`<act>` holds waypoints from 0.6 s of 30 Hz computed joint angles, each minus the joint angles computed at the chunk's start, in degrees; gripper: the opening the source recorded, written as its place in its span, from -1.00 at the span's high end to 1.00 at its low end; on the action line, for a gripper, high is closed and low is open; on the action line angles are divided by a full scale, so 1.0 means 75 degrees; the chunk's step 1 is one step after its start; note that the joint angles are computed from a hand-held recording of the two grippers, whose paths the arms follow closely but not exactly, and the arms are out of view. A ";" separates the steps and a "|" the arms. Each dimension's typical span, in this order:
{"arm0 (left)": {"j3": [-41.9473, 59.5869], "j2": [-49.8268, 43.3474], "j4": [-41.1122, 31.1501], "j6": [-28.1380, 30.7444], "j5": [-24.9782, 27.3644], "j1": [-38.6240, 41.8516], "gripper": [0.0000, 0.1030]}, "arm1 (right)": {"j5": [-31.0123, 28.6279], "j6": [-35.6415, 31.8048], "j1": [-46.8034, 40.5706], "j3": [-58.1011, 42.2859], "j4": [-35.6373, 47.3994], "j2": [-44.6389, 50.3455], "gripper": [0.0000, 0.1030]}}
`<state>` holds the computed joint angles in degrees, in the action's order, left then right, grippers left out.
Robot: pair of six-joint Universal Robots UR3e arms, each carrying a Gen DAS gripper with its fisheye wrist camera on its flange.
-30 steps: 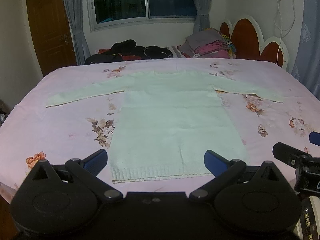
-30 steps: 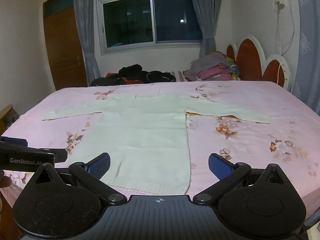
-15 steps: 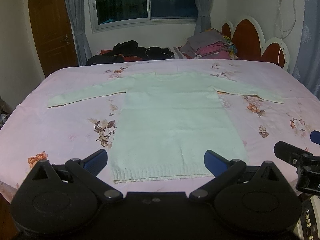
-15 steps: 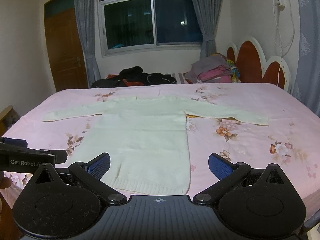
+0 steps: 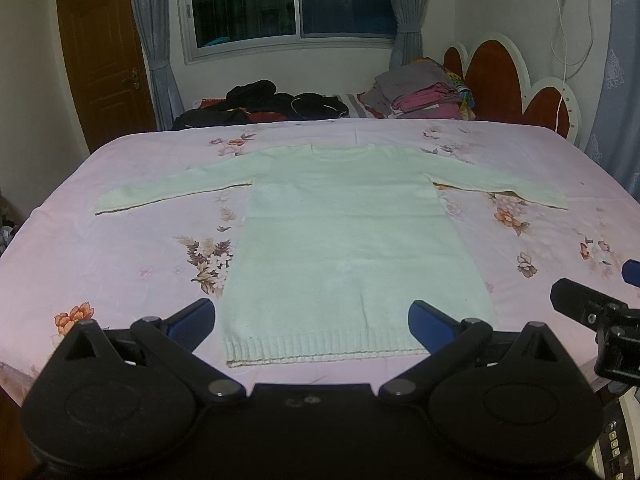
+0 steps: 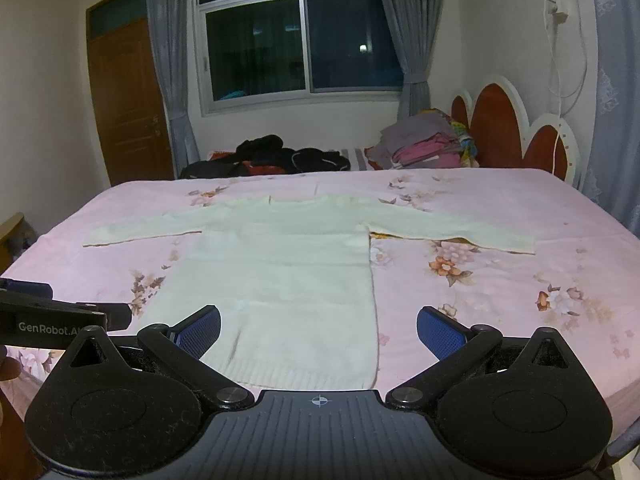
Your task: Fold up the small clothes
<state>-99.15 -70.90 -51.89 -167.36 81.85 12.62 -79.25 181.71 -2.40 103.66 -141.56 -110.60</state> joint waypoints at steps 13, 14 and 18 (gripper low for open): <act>0.0110 -0.0089 -0.0043 -0.0018 0.0009 0.0006 -1.00 | 0.0001 -0.0006 0.0020 -0.0045 -0.0075 0.0122 -1.00; 0.0114 -0.0089 -0.0052 -0.0026 0.0007 0.0004 -1.00 | 0.0009 -0.0008 0.0011 -0.0026 -0.0076 0.0102 -1.00; 0.0147 -0.0134 -0.0040 -0.0036 0.0026 -0.0005 -1.00 | -0.0056 0.0021 0.0066 -0.0109 -0.0092 0.0212 -1.00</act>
<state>-98.04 -71.91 -52.19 -167.63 82.05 12.58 -79.67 181.87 -1.90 102.85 -142.25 -109.01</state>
